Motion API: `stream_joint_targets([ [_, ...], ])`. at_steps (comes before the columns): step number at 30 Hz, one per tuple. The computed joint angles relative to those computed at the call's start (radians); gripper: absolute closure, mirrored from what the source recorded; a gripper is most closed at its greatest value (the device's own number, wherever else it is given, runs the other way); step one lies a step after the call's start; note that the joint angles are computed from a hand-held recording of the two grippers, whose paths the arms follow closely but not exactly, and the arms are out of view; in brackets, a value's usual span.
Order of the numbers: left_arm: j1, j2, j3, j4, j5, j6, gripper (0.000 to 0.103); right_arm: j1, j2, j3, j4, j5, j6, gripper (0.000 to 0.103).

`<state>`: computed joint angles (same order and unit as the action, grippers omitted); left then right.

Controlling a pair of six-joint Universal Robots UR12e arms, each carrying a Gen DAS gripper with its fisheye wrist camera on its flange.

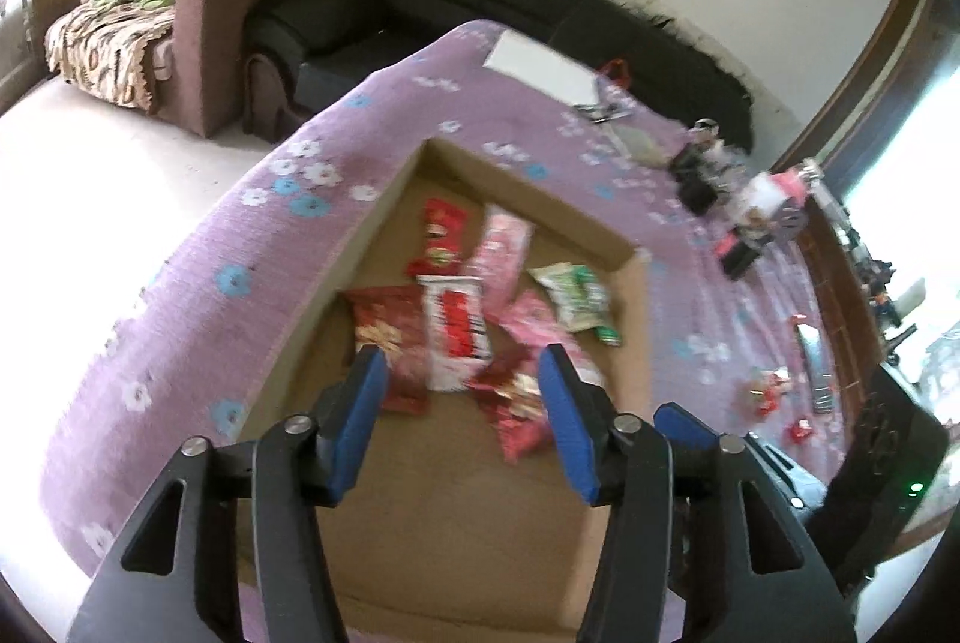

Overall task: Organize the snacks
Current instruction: 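Move both grippers back over the remaining snacks on the table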

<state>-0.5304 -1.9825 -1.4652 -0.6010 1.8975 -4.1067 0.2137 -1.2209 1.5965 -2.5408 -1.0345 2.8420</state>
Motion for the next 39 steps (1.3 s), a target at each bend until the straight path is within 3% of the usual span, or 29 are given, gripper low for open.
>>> stream_joint_targets([
  [6, -0.037, -0.033, 0.042, 0.053, -0.043, 0.015, 0.048, -0.065, -0.06, 0.096, -0.11, 0.006, 0.039, 0.049],
  [10, -0.059, -0.074, 0.085, 0.08, -0.151, 0.049, 0.044, -0.117, -0.09, 0.149, -0.156, -0.013, 0.054, 0.048],
  [16, -0.086, -0.144, 0.178, 0.039, -0.241, 0.12, 0.044, -0.216, -0.118, 0.201, -0.212, -0.1, 0.12, 0.048],
  [24, -0.106, -0.191, 0.24, -0.029, -0.29, 0.159, 0.044, -0.338, -0.114, 0.203, -0.255, -0.183, 0.308, 0.048],
  [32, -0.117, -0.204, 0.26, -0.08, -0.267, 0.177, 0.044, -0.372, -0.106, 0.211, -0.258, -0.183, 0.377, 0.048],
  [39, -0.117, -0.209, 0.259, -0.087, -0.285, 0.176, 0.044, -0.339, -0.086, 0.177, -0.218, -0.155, 0.344, 0.048],
])
